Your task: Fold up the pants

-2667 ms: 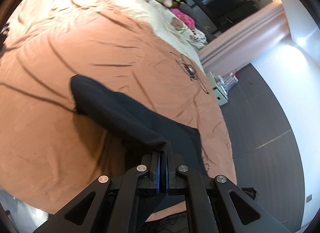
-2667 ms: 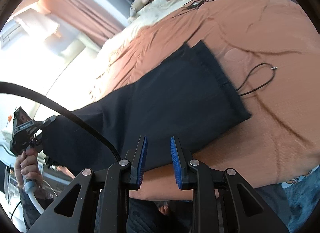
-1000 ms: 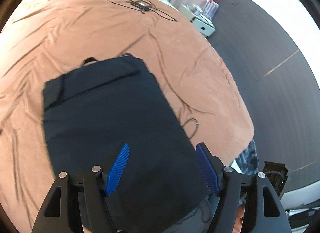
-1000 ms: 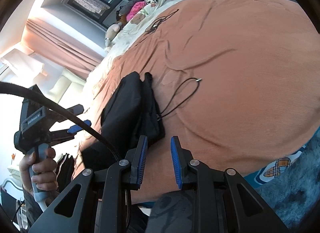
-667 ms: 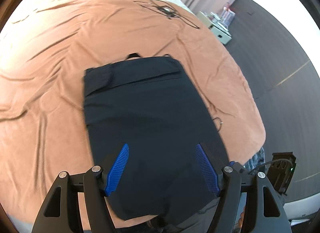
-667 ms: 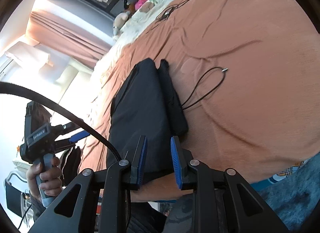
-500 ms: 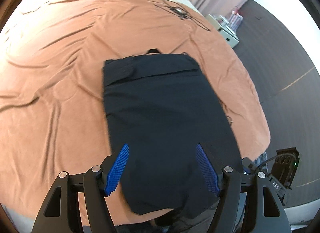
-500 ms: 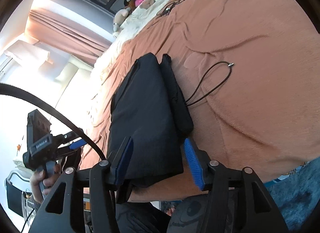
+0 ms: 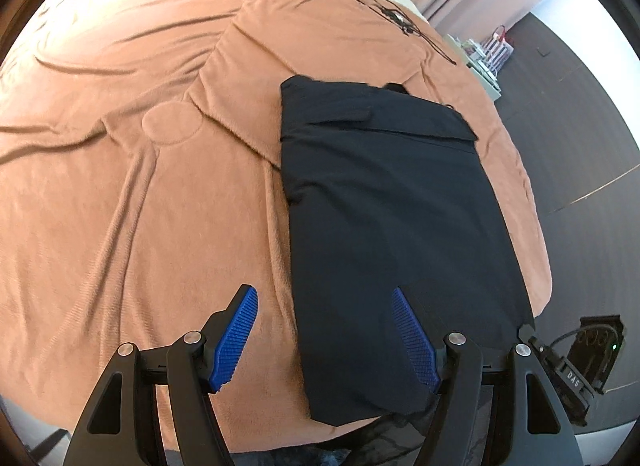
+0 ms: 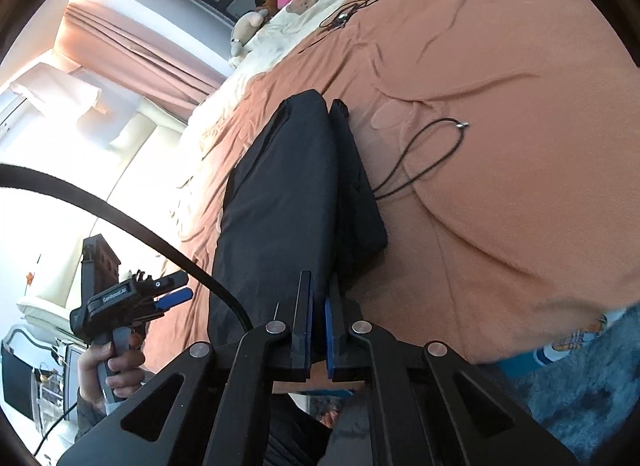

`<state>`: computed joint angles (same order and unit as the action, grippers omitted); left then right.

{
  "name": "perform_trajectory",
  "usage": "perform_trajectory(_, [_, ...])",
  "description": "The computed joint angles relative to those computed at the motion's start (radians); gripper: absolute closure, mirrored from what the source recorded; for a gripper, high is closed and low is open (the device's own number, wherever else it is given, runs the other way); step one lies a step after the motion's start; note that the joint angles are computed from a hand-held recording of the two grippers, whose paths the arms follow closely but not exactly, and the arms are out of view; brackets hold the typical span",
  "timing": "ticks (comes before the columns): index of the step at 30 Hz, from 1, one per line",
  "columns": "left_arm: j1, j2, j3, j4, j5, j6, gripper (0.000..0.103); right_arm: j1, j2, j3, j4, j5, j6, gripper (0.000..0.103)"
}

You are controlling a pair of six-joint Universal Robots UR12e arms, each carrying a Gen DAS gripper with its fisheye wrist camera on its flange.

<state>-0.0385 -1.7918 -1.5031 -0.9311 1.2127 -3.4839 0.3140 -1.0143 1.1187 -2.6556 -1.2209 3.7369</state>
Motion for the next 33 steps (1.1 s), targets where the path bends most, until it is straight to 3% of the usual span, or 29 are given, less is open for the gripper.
perform_trajectory(4, [0.000,-0.003,-0.009,0.009,-0.003,-0.008,0.032,0.006,-0.029,0.041,0.024,-0.029,-0.007,0.102])
perform_trajectory(7, [0.003,-0.005,-0.017,0.033,-0.022,-0.017,0.033,0.008,-0.032,0.027,0.093,-0.035,-0.045,0.099])
perform_trajectory(9, [0.005,-0.007,-0.020,0.049,-0.034,-0.020,0.035,0.003,-0.033,0.022,0.090,-0.013,-0.046,0.097])
perform_trajectory(11, [0.008,-0.010,-0.023,0.064,-0.044,-0.025,0.037,-0.001,-0.034,0.016,0.075,-0.009,-0.054,0.087])
perform_trajectory(13, [0.011,-0.014,-0.024,0.082,-0.057,-0.035,0.042,-0.002,-0.033,0.009,0.057,-0.035,-0.065,0.058])
perform_trajectory(15, [0.015,-0.020,-0.023,0.090,-0.071,-0.045,0.047,-0.008,-0.030,0.006,0.031,-0.040,-0.070,0.050])
perform_trajectory(24, [0.025,-0.054,-0.004,0.108,-0.108,-0.072,0.053,-0.034,0.058,-0.156,0.150,0.036,-0.172,0.050])
perform_trajectory(33, [0.038,-0.091,0.015,0.121,-0.155,-0.101,0.053,-0.053,0.227,-0.452,0.395,0.157,-0.269,0.050])
